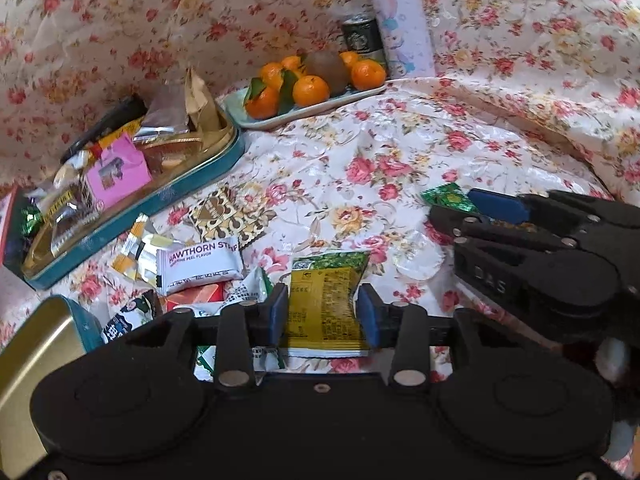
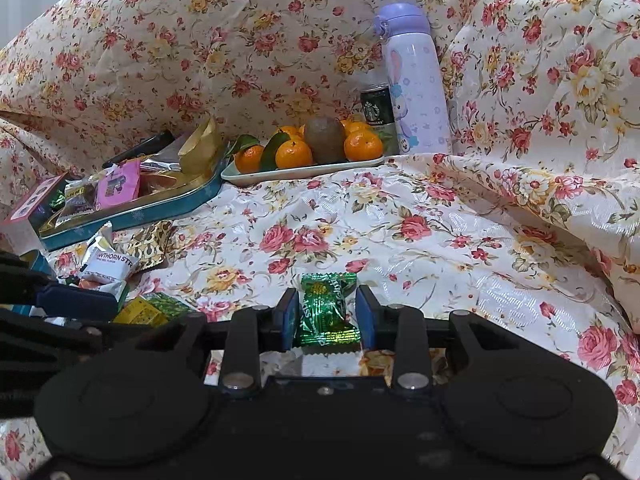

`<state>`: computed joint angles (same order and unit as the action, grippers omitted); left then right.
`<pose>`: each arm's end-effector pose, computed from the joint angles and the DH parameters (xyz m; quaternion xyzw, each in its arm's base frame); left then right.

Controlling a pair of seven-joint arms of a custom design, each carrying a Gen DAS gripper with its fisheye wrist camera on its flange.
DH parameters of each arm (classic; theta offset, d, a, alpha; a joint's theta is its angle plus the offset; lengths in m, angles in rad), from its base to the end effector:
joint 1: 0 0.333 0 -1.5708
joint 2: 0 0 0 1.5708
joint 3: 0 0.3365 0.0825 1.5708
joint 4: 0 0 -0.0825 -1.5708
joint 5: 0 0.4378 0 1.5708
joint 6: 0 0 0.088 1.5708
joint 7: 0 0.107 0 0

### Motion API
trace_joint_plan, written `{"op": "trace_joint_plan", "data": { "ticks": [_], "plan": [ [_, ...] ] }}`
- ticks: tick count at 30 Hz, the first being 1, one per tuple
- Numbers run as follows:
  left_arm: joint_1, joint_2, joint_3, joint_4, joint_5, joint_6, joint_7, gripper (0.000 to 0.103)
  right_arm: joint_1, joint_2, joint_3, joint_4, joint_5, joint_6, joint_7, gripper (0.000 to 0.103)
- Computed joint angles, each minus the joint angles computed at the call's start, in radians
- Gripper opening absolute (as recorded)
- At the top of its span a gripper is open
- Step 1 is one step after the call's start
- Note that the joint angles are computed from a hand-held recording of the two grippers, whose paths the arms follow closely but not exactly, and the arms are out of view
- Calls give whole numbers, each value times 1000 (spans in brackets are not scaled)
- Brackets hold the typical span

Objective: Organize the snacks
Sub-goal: 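Lift the green candy with the right gripper while the left gripper grasps the yellow packet, then carry the yellow packet and green candy over the teal tin tray with both tools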

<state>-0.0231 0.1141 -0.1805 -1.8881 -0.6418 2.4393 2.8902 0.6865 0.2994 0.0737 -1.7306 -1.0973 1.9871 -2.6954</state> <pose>0.6639 -0.1342 0.4917 -0.2153 0.9186 -0.3001 0.1407 0.5523 0.4426 0.4291 -0.3512 0.8136 -0.3907 0.2493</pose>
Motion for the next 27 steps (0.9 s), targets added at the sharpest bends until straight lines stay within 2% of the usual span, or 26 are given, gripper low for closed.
{"op": "trace_joint_plan", "data": {
  "ticks": [4,7,10,14,17,21,23,27],
  "plan": [
    [-1,15,1,20,23,-20,-49,53,0,1,0,0,0,1,0,35],
    [1,28,2,42,51,-72,-89,53,0,0,0,0,0,1,0,35],
    [2,27,-3,29,47,-51,-100,54,0,-1,0,-1,0,1,0,35],
    [-1,47,-5,60,64,-76,-157,54,0,-1,0,-1,0,1,0,35],
    [2,60,-8,84,74,-109,-192,45,0,-1,0,-1,0,1,0,35],
    [0,39,-7,60,91,-89,-245,42,0,0,-1,0,-2,4,4,34],
    [1,15,-3,32,86,-66,-257,42,2,0,-1,0,0,-7,13,27],
    [10,-35,14,-16,53,-61,-267,42,4,2,0,2,1,-19,26,24]
  ]
}}
